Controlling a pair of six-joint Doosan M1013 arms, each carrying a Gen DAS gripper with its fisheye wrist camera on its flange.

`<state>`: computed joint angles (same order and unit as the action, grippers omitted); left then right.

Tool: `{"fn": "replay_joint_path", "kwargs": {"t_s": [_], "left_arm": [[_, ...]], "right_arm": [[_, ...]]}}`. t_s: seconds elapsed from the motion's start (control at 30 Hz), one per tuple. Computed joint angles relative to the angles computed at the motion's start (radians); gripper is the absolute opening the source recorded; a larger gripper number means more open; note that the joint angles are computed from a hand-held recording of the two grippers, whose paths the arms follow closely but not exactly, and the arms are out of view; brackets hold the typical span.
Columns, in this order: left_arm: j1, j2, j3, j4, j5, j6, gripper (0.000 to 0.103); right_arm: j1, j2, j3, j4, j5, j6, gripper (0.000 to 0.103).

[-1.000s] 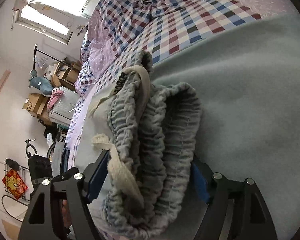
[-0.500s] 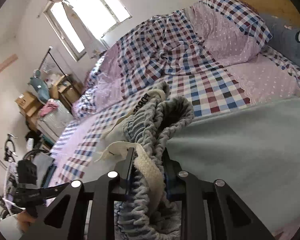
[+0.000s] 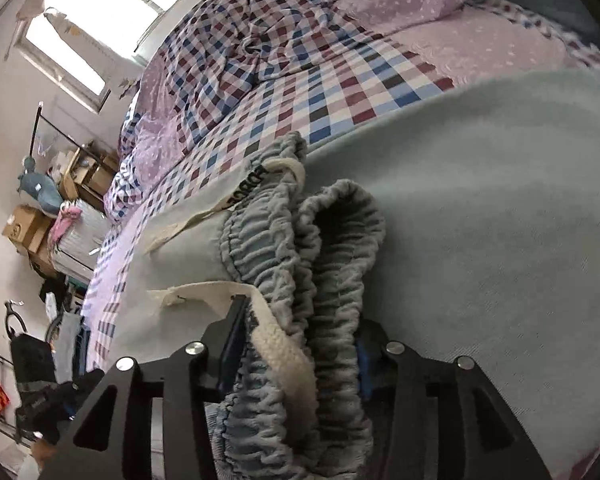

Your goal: Fold clothes

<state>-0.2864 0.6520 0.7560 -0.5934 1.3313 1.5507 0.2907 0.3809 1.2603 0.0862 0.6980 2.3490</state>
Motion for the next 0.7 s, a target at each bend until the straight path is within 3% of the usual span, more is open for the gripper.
{"fn": "replay_joint_path", "kwargs": {"t_s": [0.13,0.2,0.27,0.37,0.4,0.43,0.53,0.7], "left_arm": [[0.002,0.01,-0.009,-0.003,0.033,-0.031,0.058],[0.009,0.01,-0.004,-0.026,0.031,-0.04,0.042],[0.016,-0.004,0.017,-0.057,-0.003,-0.033,0.013],[0.025,-0.05,0.072,-0.111,-0.124,0.02,0.01],[0.022,-0.053,0.07,-0.092,-0.131,0.018,0.01],[0.02,-0.044,0.059,-0.066,-0.107,-0.01,0.01],[0.014,-0.012,0.027,0.002,-0.024,-0.093,0.015],[0.003,-0.026,0.022,0.056,-0.061,-0.078,0.02]], "right_arm": [[0.004,0.001,0.001,-0.02,0.001,0.003,0.051],[0.01,0.004,-0.007,-0.042,0.012,0.004,0.047],[0.021,0.002,-0.018,-0.088,0.012,0.017,0.039],[0.024,0.004,-0.025,-0.096,0.025,-0.008,0.04],[0.021,0.007,-0.021,-0.081,0.029,-0.012,0.043],[0.016,0.007,-0.013,-0.061,0.022,-0.016,0.05],[0.004,-0.002,0.011,-0.005,-0.013,-0.029,0.055],[0.008,-0.005,0.016,-0.03,-0.023,0.005,0.059]]}}
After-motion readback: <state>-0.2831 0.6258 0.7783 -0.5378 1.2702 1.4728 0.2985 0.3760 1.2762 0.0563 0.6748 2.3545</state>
